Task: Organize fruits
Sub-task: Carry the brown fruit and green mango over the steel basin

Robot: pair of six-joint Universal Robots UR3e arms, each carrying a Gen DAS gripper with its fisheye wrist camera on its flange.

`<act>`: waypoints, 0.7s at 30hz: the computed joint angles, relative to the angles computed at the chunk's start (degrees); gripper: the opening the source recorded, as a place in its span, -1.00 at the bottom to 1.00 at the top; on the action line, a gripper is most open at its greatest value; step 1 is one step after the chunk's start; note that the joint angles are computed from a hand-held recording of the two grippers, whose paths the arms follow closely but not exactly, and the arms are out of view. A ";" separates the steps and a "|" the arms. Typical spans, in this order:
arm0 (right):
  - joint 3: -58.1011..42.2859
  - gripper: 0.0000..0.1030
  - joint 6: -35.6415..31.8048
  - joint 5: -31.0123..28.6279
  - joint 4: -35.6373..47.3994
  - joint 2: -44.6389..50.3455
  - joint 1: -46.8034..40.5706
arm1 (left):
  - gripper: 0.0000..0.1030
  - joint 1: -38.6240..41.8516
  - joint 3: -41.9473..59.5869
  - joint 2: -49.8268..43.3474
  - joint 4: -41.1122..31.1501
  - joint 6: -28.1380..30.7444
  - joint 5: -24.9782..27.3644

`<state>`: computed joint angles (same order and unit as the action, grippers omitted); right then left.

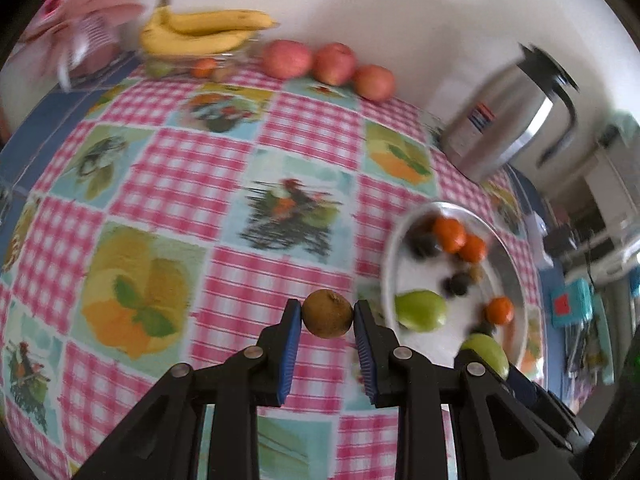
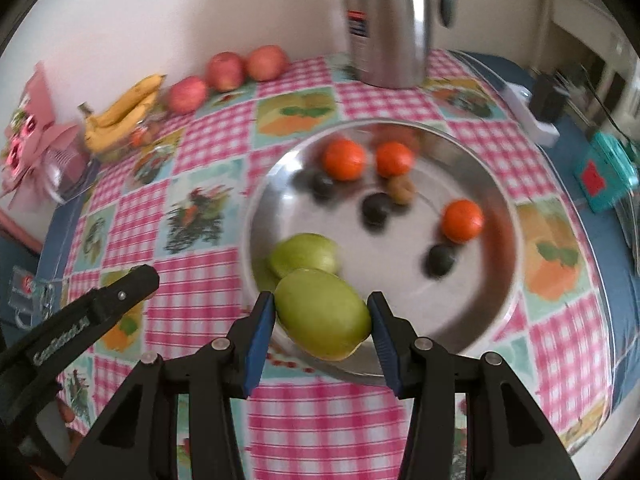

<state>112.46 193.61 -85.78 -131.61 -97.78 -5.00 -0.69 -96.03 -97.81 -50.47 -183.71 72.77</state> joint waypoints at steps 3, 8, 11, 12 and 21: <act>2.52 -0.05 -0.41 0.61 0.44 -2.66 -3.46 | -0.44 -2.21 1.66 -1.47 -1.01 1.24 -1.67; 4.65 -0.05 -0.92 0.76 1.28 -4.99 -6.92 | -0.44 -4.81 3.70 -3.50 -2.36 3.44 -4.13; 4.80 -0.04 -1.15 0.94 1.42 -4.40 -7.26 | -0.46 -6.26 5.08 -4.86 -3.17 4.33 -4.17; 4.74 -0.04 -1.18 0.96 1.36 -3.95 -7.21 | -0.46 -6.82 5.54 -5.35 -3.04 4.14 -3.43; 4.69 -0.04 -1.42 0.46 2.03 -1.70 -6.90 | -0.46 -6.44 7.58 -8.80 -5.23 4.59 -7.17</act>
<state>117.16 192.18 -85.32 -129.58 -99.48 -11.90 -7.13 -88.45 -106.61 -55.70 -179.12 65.59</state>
